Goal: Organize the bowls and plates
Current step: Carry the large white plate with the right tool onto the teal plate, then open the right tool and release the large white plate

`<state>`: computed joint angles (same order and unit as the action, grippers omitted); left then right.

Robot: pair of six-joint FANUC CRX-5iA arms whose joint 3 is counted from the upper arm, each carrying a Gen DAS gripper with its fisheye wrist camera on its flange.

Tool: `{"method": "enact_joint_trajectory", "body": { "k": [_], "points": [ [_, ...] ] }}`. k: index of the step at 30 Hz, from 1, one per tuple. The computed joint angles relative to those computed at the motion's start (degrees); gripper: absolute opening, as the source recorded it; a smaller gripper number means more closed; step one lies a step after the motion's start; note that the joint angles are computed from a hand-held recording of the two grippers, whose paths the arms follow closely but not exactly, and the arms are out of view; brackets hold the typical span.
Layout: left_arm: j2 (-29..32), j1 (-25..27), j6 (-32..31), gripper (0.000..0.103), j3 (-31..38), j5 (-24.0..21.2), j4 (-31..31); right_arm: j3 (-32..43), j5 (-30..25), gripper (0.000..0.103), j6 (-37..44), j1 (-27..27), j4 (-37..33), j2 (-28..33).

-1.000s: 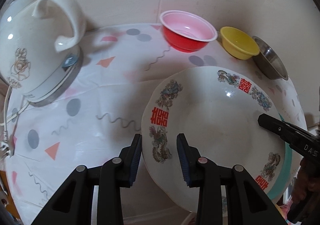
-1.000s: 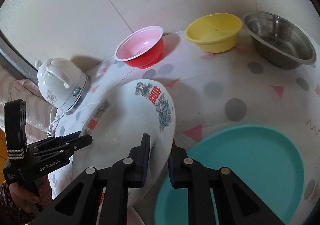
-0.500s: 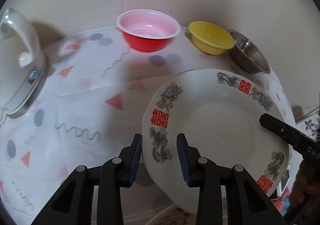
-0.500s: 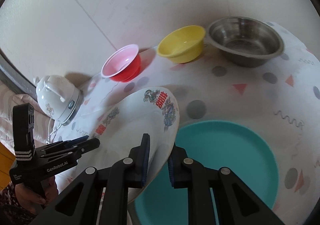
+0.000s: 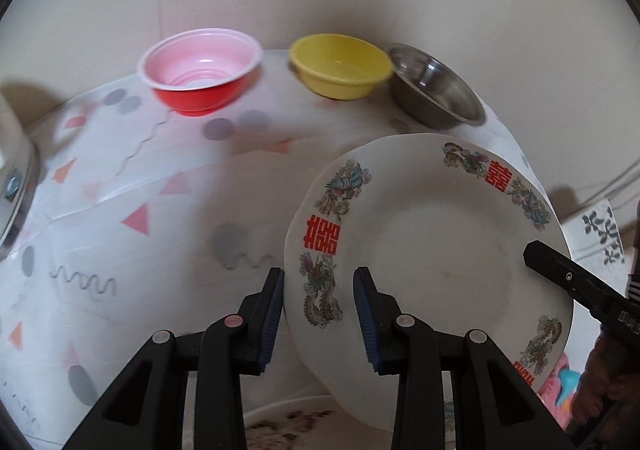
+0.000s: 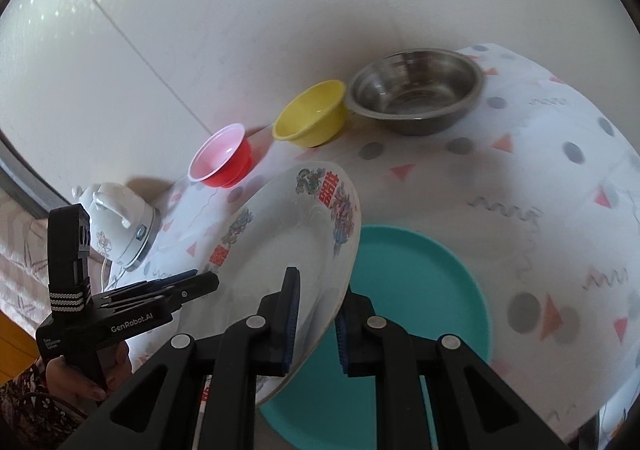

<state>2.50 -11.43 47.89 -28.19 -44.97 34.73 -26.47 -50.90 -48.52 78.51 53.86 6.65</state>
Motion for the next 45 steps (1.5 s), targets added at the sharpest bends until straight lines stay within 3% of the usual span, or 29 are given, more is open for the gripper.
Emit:
{"method": "enact_joint_trajectory", "body": {
  "k": [10,22,29,36,45],
  "points": [
    [0.4,-4.0,0.1,0.036,0.3,-1.2,-2.7,-3.8,-5.0,0.016,-9.9,5.3,-1.5,-2.0],
    [0.1,-6.2,0.8,0.036,0.6,0.6,-6.2,-6.5,-4.5,0.016,-15.9,6.9,-2.2,-1.7],
    [-0.8,-7.1,0.4,0.036,0.1,2.4,-7.8,-7.2,-2.6,0.019,-17.4,7.5,-4.0,-1.3],
    [-0.2,-7.0,2.5,0.036,0.9,1.1,-9.6,-6.0,-3.1,0.024,-15.0,8.2,-7.4,-1.0],
    [-0.8,-6.6,3.5,0.036,0.8,0.4,-9.9,-4.7,-7.1,0.025,-15.3,9.9,-8.6,-1.3]
  ]
}}
